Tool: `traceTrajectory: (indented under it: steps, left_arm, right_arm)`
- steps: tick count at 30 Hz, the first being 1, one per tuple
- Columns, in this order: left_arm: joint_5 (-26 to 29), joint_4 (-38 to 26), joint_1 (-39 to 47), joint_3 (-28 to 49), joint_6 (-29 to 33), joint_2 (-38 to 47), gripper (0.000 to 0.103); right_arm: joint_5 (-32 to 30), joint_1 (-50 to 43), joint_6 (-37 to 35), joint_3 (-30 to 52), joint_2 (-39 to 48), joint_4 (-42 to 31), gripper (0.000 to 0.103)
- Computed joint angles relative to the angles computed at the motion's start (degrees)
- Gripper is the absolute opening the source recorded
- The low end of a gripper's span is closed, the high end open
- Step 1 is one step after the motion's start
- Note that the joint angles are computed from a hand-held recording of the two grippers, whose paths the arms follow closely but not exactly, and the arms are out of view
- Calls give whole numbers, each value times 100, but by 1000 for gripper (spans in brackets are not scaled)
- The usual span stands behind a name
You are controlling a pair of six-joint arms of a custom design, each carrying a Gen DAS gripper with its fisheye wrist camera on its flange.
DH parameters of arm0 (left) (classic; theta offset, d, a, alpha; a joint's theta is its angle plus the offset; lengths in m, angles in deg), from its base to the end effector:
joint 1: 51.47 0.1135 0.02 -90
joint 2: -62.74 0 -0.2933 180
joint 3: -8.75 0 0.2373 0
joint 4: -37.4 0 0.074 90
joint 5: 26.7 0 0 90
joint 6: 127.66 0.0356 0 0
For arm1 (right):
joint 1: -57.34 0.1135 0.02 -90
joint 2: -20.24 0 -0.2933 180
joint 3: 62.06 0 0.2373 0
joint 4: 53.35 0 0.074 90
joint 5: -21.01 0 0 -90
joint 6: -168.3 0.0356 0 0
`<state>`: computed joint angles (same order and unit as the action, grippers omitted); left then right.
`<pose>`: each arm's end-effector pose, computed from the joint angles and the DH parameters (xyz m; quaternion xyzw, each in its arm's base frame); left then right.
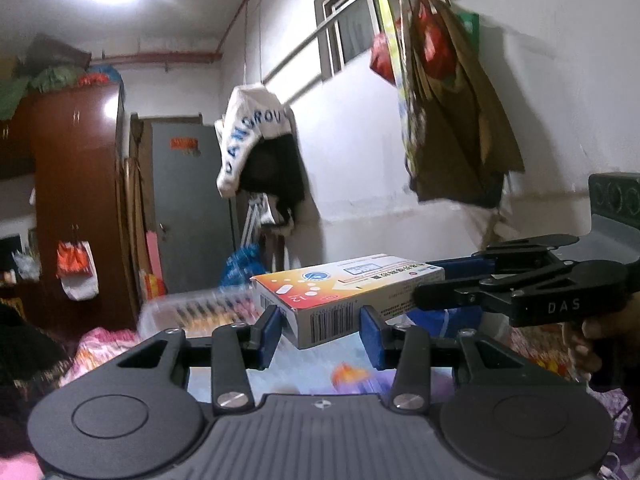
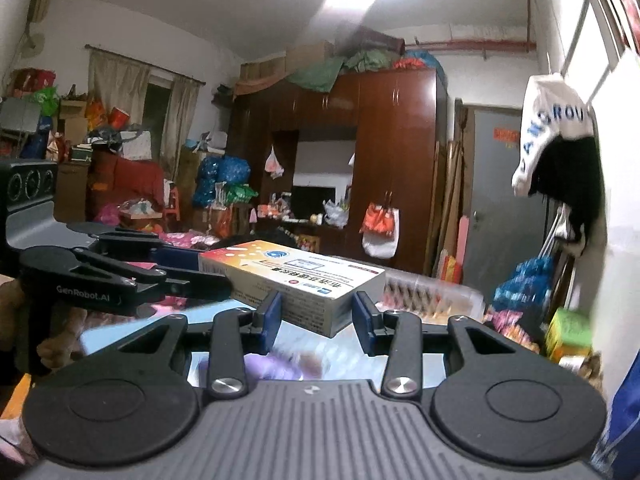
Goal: Organize objects
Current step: 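Carry the white box over the basket and open both grippers, then close both grippers on the purple tissue pack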
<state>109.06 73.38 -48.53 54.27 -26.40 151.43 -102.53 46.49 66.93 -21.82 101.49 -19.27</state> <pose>0.2854 -0.0109 0.2320 0.3066 0.6706 -0.2141 0.6407 0.2565 -0.0291 0.2352 -0.1946 0.7158 0.0896 0.6646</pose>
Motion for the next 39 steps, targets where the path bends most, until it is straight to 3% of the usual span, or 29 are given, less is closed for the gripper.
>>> traceTrajectory:
  steps: [4, 6, 12, 15, 21, 22, 23, 24, 25, 26, 29, 33, 36, 39]
  left_arm:
    - [-313, -1141, -191, 1288, -57, 168, 47]
    - [-520, -1931, -328, 2142, -18, 523, 47]
    - [-1000, -3430, -629, 4056, 305, 1851, 47]
    - [-1190, -4175, -739, 4845, 468, 2401, 47]
    - [-1484, -4836, -831, 5628, 466, 2947, 49]
    - [-1569, -4678, -830, 5552, 369, 2930, 54]
    - [-1630, -4444, -800, 5388, 257, 2860, 72]
    - [-1641, -4025, -736, 5076, 71, 2706, 82]
    - [-1568, -3566, -645, 4721, -55, 2551, 91]
    - [-1435, -3197, -541, 4390, -136, 2386, 92]
    - [-603, -2449, -128, 3333, -190, 1816, 95]
    - [509, -827, 590, 1372, -173, 1131, 95]
    - [1203, 275, 1129, 311, -355, 1109, 96]
    - [1616, 505, 1307, -107, -123, 1299, 96]
  right_arm:
    - [123, 148, 17, 1321, 276, -1208, 43]
    - [172, 197, 56, 2068, 686, -1782, 43]
    - [514, 331, 185, 3747, 2105, -3015, 43]
    - [753, 401, 146, 4209, 2561, -3455, 43]
    - [1060, 464, 147, 4711, 2955, -3982, 48]
    - [1103, 479, 174, 4745, 2944, -4007, 51]
    - [1157, 470, 245, 4644, 2876, -3859, 65]
    - [1225, 442, 403, 4350, 2732, -3476, 75]
    - [1216, 376, 532, 4053, 2571, -3120, 97]
    - [1193, 301, 665, 3689, 2382, -2694, 103]
    - [801, -45, 925, 2576, 1821, -1744, 103]
    - [-241, -762, 1179, 784, 1208, -389, 103]
    - [-949, -1333, 1481, -583, 1158, 1052, 103]
    - [-1465, -1531, 1820, -1270, 1488, 2361, 103]
